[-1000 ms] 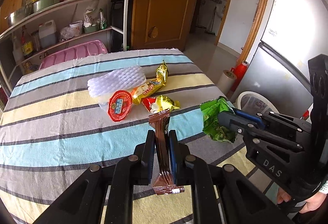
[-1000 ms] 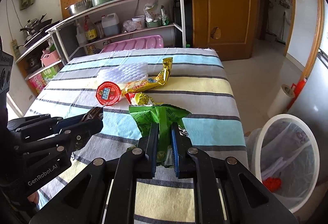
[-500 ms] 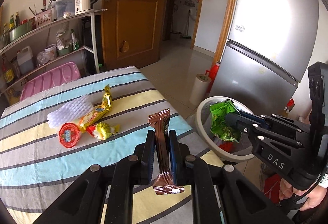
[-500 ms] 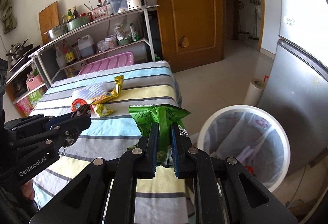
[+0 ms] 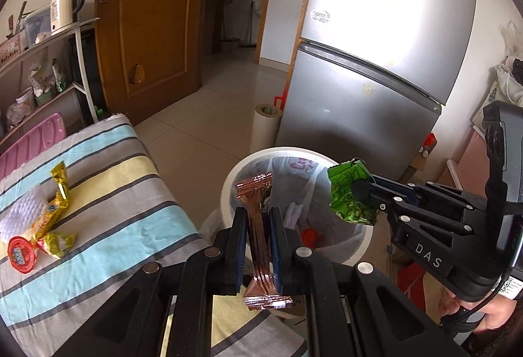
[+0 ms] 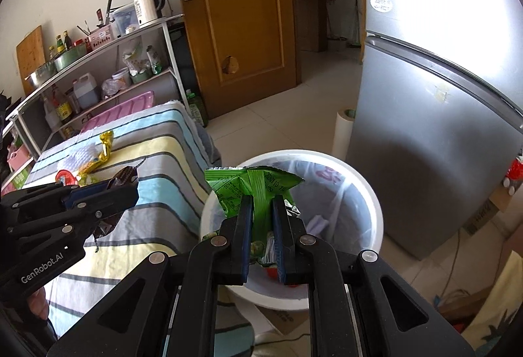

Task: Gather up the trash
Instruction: 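Carry the chip bag and brown wrapper over the bin and release both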

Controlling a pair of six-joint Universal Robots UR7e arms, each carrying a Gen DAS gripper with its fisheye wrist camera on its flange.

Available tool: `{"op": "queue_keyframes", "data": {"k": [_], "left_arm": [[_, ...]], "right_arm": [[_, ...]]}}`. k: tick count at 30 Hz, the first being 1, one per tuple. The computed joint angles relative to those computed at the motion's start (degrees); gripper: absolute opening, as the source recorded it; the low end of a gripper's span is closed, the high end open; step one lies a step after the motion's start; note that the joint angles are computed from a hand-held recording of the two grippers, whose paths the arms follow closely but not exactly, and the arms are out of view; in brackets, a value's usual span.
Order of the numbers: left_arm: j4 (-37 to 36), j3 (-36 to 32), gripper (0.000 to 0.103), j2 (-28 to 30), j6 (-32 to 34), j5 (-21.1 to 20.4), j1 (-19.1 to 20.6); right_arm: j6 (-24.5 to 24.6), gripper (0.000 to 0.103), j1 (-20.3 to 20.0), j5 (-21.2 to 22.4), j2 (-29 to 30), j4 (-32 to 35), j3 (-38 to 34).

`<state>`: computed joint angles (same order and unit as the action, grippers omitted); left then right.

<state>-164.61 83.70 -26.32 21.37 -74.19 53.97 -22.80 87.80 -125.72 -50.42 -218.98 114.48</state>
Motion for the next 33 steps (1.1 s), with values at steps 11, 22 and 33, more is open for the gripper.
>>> {"op": "queue_keyframes", "data": {"k": [11,22,33], "left_arm": [[6.0,-7.0,0.014,7.2,0.1,1.1,-1.1],[8.0,-9.9,0.026,9.3,-1.0,2.5,-0.7],[3.3,-5.0,0.033,5.1,-1.1,2.7,-0.3]], "right_arm": [[2.2,0.013,-5.5,0.0,-1.8,4.6,-0.1],[3.5,0.034,-8.0,-0.6,-1.1,8.1,-2.7],[3.3,0.046,-5.6,-1.0,-0.6,4.7,-1.9]]}}
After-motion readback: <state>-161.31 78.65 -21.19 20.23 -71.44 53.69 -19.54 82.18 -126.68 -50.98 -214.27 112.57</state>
